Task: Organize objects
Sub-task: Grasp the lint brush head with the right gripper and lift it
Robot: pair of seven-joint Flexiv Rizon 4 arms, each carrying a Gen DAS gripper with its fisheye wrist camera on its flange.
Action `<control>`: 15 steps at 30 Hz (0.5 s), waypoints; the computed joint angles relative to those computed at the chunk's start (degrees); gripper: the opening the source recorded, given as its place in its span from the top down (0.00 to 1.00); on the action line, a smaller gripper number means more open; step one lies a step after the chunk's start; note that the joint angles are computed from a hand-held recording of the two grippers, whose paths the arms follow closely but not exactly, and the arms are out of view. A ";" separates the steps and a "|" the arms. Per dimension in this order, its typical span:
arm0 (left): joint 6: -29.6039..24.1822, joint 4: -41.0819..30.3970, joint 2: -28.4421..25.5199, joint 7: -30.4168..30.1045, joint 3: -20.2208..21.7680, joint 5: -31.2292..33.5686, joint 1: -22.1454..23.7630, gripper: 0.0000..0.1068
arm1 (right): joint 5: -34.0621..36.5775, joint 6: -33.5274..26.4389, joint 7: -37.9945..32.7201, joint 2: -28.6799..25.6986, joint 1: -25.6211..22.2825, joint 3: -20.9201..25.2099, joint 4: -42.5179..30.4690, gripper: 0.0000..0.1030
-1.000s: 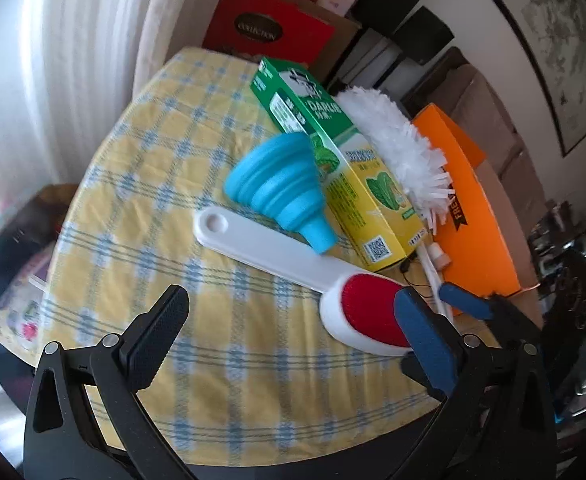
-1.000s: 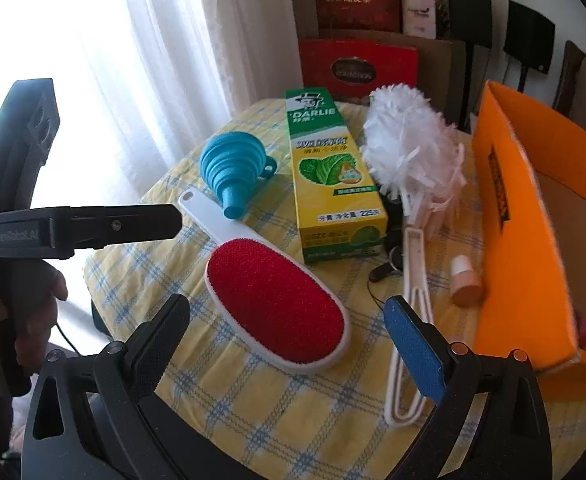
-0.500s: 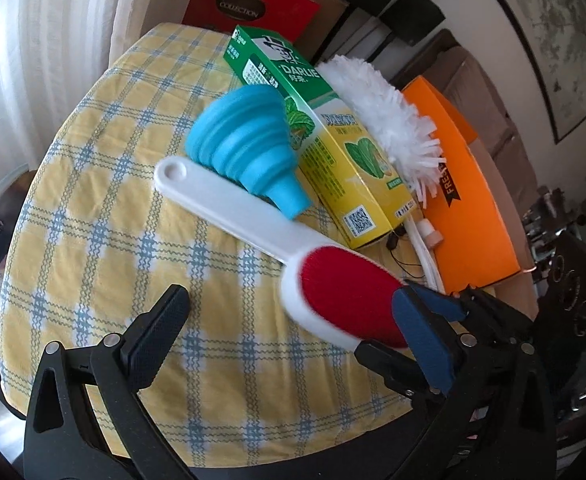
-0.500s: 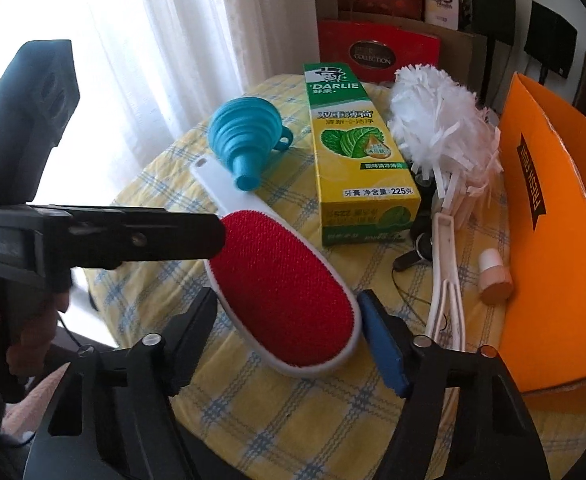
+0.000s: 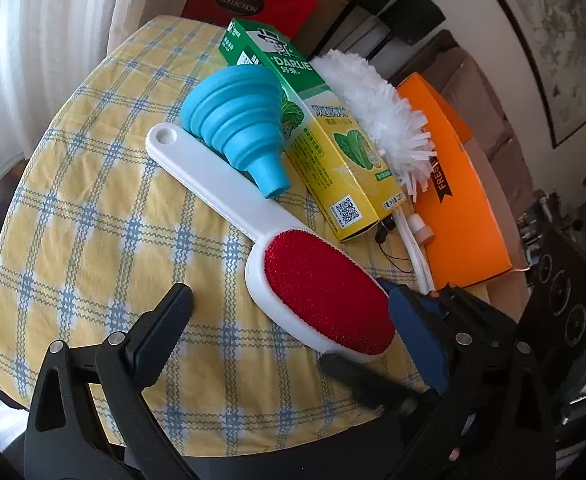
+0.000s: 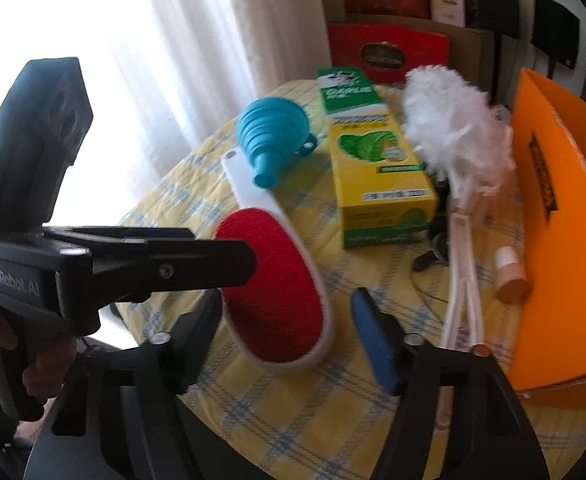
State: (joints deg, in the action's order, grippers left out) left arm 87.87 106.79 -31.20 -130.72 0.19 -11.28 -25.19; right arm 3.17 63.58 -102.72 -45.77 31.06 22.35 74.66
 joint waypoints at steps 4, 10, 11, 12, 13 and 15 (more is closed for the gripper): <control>-1.03 -0.84 -0.24 -0.67 1.45 0.79 -1.19 0.09 | -4.28 3.28 1.87 0.40 3.63 -4.32 2.60 0.31; 1.18 0.70 0.07 0.90 -3.18 -0.08 2.29 0.32 | -1.26 0.13 -0.06 -0.66 -0.88 2.21 0.32 0.41; 2.74 1.86 0.04 3.10 -5.77 -2.87 3.82 0.36 | -0.01 -0.84 -0.62 -0.72 -1.59 3.21 -0.16 0.41; 3.44 2.25 0.12 1.96 -6.50 -1.91 4.60 0.39 | 1.45 -2.07 -1.28 -0.79 -2.35 4.31 -0.76 0.42; 3.52 2.46 0.32 1.66 -5.62 -2.24 3.79 0.42 | 2.49 -2.76 -1.64 -0.70 -2.50 4.58 -1.11 0.42; 4.78 3.47 0.70 1.47 -5.94 -3.00 3.85 0.45 | 3.95 -3.02 -2.55 -0.04 -2.38 4.41 -0.83 0.42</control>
State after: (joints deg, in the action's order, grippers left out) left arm 92.64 110.26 -30.50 -129.25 -5.76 -14.28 -21.34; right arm 7.13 60.56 -105.28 -45.81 28.68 26.76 73.83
